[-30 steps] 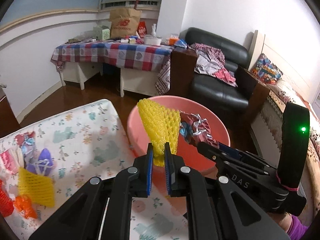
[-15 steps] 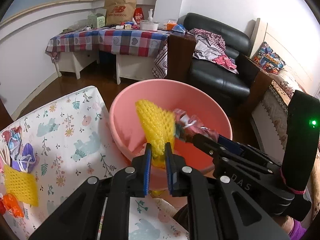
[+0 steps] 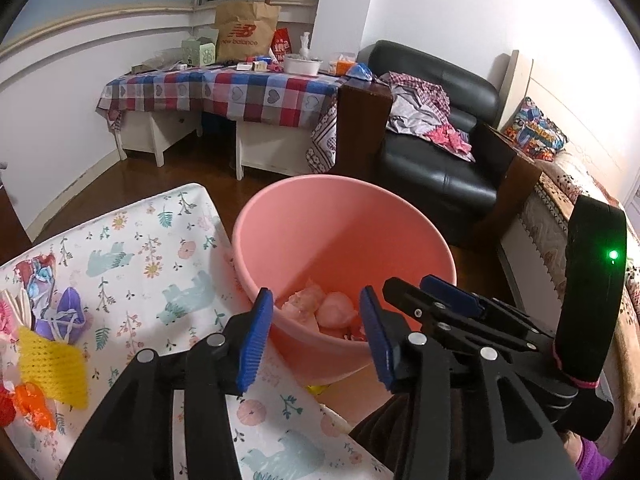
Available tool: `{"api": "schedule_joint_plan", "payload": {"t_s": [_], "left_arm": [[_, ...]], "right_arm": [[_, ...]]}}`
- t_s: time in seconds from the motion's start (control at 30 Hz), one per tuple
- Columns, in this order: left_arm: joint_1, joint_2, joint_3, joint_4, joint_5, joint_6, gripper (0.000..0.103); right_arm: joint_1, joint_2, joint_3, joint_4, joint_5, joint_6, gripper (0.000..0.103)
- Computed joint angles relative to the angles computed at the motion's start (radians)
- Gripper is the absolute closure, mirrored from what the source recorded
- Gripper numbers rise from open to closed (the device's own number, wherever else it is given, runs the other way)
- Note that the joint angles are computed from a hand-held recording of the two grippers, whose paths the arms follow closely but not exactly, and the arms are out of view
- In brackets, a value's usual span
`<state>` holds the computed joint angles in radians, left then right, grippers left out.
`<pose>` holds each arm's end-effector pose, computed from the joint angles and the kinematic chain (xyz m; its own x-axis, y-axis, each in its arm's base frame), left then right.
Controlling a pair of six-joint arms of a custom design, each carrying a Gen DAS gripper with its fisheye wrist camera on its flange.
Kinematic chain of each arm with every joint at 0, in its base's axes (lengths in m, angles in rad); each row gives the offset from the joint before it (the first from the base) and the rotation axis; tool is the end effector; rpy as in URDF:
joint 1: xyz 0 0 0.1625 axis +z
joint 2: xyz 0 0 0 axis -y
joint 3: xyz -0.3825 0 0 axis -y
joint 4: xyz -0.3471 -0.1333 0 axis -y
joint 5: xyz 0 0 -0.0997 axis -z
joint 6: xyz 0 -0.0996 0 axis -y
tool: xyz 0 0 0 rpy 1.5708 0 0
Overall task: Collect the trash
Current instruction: 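Open both tools to drop the foam net and wrapper into the bucket, then move both open tools back over the table toward the remaining trash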
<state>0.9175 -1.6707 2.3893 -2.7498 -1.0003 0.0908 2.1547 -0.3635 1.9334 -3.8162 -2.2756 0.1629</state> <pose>-0.0640 -0.3914 0.2838 -0.7614 0.3842 -0.5221 0.6161 0.6794 -0.3986 0.3237 -0.3651 -0.0455 -0.9173 0.0247 0.3975 -0.2852 0.6558 -0.6990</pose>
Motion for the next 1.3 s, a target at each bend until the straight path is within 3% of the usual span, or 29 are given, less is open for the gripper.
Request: {"api": "schedule_joint_plan", "payload": {"t_s": [0.27, 0.57, 0.87, 1.07, 1.3], "left_arm": [[-0.018, -0.117, 0.021, 0.066, 0.033, -0.022, 0.058], [-0.011, -0.271, 0.029, 0.161, 0.074, -0.029, 0.057], [-0.006, -0.440, 0.056, 0.238, 0.171, -0.012, 0.057], [0.067, -0.506, 0.040, 0.279, 0.207, 0.013, 0.051], [0.240, -0.491, -0.013, 0.226, 0.187, 0.038, 0.050]], "right_arm": [[0.041, -0.003, -0.009, 0.028, 0.000, -0.014, 0.055], [0.089, 0.022, -0.064, 0.133, 0.023, -0.006, 0.055], [0.127, 0.063, -0.140, 0.260, 0.069, -0.009, 0.055], [0.141, 0.086, -0.171, 0.307, 0.098, -0.015, 0.055], [0.144, 0.106, -0.205, 0.362, 0.138, -0.033, 0.055]]}}
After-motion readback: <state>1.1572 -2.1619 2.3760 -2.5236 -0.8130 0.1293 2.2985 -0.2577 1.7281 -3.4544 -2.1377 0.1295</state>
